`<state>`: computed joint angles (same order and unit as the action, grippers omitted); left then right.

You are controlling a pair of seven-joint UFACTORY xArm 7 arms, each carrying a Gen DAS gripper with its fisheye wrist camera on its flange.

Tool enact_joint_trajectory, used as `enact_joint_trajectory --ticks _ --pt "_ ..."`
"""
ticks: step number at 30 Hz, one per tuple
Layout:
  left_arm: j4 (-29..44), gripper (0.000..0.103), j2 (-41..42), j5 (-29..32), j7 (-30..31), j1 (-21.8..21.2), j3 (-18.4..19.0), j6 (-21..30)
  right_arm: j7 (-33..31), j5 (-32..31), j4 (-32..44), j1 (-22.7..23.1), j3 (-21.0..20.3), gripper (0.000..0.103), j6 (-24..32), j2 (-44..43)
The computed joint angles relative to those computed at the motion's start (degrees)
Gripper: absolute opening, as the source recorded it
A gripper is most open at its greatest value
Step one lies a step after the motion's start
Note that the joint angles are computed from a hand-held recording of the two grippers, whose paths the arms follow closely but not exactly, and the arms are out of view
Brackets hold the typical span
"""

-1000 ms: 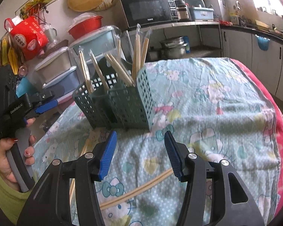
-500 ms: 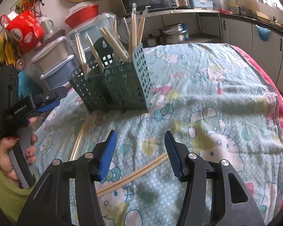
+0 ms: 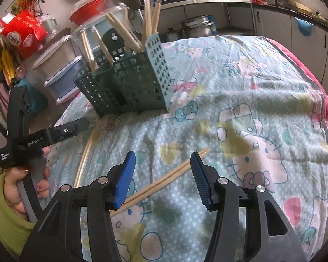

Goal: Organize utensils
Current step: 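Lower the left gripper to the last loose chopsticks while the right lowers to others, then close the left gripper on chopsticks while the right gripper closes on chopsticks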

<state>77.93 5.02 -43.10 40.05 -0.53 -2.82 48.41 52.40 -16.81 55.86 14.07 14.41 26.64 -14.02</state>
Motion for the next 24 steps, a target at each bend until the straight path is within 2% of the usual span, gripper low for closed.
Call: enact_joint_trajectory --ticks 7,9,16,22,24 --pt "1.9 0.089 2.6 2.0 -2.3 0.0 -0.3 1.5 0.7 1.0 0.6 -0.1 -0.5 0.050 2.1 1.0" --pt "2.3 0.086 3.3 3.3 -3.3 0.0 -0.6 1.4 0.5 1.6 1.5 0.1 -0.9 0.050 3.5 2.0" --pt "3.8 0.085 4.9 5.1 -4.0 0.2 -1.4 0.9 0.2 3.9 3.9 0.8 -2.8 0.050 6.2 5.6" --pt "5.3 0.074 6.2 5.3 -4.4 0.8 -1.7 1.3 1.3 2.3 5.9 1.0 -3.2 0.047 7.8 7.4" --pt "5.7 0.064 6.5 5.7 -4.8 0.9 -1.7 1.0 2.0 1.5 6.4 1.0 -3.4 0.043 8.1 7.8"
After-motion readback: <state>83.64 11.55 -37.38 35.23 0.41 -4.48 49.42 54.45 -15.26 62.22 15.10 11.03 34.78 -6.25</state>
